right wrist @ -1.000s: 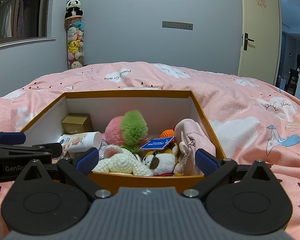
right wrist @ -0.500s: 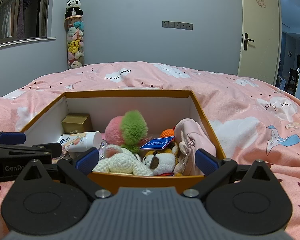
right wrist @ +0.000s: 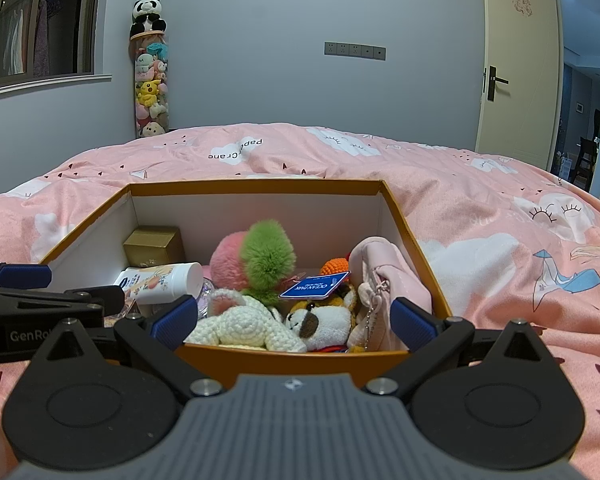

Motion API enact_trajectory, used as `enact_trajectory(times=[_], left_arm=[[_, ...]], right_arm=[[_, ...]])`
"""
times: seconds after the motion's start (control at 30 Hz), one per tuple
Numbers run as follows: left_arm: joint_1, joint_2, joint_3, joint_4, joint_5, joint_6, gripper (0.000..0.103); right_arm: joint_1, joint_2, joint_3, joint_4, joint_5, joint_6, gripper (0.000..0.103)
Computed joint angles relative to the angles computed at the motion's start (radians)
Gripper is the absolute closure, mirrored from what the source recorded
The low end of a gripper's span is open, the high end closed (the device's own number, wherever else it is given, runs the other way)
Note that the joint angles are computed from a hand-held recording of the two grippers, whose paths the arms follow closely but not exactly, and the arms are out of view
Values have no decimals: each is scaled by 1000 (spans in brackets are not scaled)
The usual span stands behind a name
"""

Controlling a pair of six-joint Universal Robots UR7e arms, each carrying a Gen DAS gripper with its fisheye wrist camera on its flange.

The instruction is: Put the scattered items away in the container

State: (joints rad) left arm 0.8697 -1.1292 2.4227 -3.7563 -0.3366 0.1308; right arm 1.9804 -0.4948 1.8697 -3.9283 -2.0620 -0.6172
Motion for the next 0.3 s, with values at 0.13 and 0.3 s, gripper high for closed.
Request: enact_trajectory(times=[0.13, 0.3], left_arm=[[0, -1, 0, 1, -1, -1, 12], [4, -1, 6, 1, -6, -4, 12]], right_arm=[[0, 0, 1, -1, 0, 0, 0], [0, 0, 0, -1, 0, -2, 0]])
